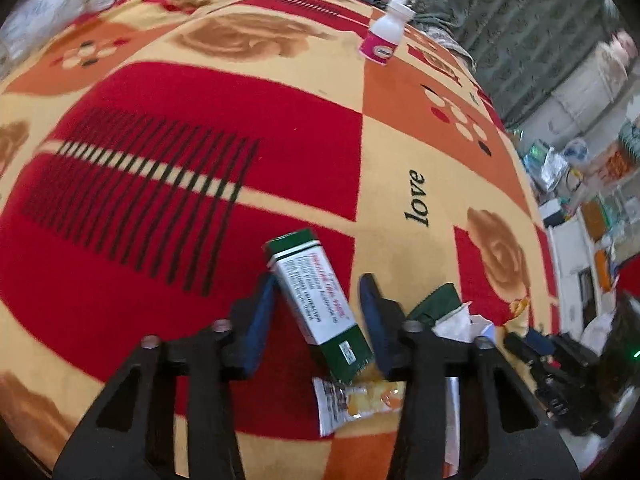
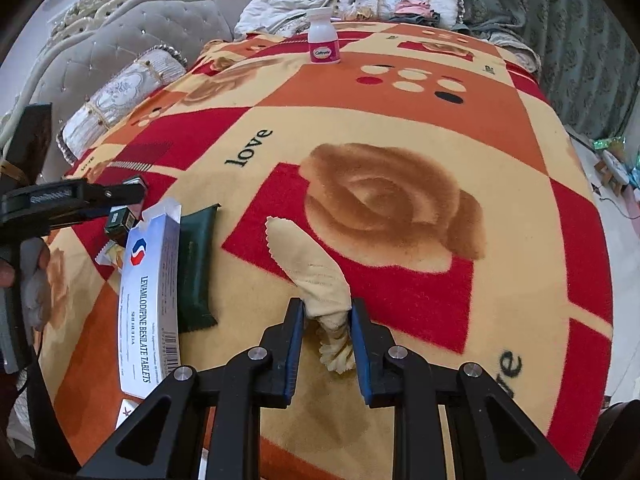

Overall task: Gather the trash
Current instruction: 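Grasp the yellow cloth with the right tool while the left tool grasps the green-white toothpaste box, then carry the yellow cloth and toothpaste box in both tools over the black bin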

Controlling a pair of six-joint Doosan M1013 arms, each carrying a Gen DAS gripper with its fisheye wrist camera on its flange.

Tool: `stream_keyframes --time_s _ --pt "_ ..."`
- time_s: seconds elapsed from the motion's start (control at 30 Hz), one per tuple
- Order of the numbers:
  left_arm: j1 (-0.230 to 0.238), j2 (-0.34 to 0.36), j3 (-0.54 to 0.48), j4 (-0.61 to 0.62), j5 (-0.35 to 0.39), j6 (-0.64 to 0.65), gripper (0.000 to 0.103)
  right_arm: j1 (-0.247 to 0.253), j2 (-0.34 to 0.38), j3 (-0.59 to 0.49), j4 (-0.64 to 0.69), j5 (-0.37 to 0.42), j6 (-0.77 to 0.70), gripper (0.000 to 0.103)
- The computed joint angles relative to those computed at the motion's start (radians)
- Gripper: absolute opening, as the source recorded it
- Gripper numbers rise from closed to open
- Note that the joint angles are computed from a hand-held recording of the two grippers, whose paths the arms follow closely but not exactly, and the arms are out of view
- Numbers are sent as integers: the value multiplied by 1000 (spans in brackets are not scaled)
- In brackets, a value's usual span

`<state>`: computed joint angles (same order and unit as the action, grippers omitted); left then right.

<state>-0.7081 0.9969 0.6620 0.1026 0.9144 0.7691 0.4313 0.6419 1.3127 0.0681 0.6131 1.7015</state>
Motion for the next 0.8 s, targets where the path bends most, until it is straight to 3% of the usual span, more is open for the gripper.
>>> stream_keyframes --time_s 0.17,0.3,0.37,0.6,0.8 --pt "-1 4 -8 -29 2 57 27 -2 8 -11 18 -7 4 22" --pt "-2 -30 45 -36 -40 59 24 0 9 -13 5 -15 25 21" --pt "-5 -47 67 -34 -63 67 24 -3 -4 7 56 -35 -8 16" --pt "-22 -86 90 -65 -116 126 24 -5 -54 71 80 -94 0 16" --pt "-51 -75 49 -104 -109 197 24 -3 -103 134 87 -135 14 16"
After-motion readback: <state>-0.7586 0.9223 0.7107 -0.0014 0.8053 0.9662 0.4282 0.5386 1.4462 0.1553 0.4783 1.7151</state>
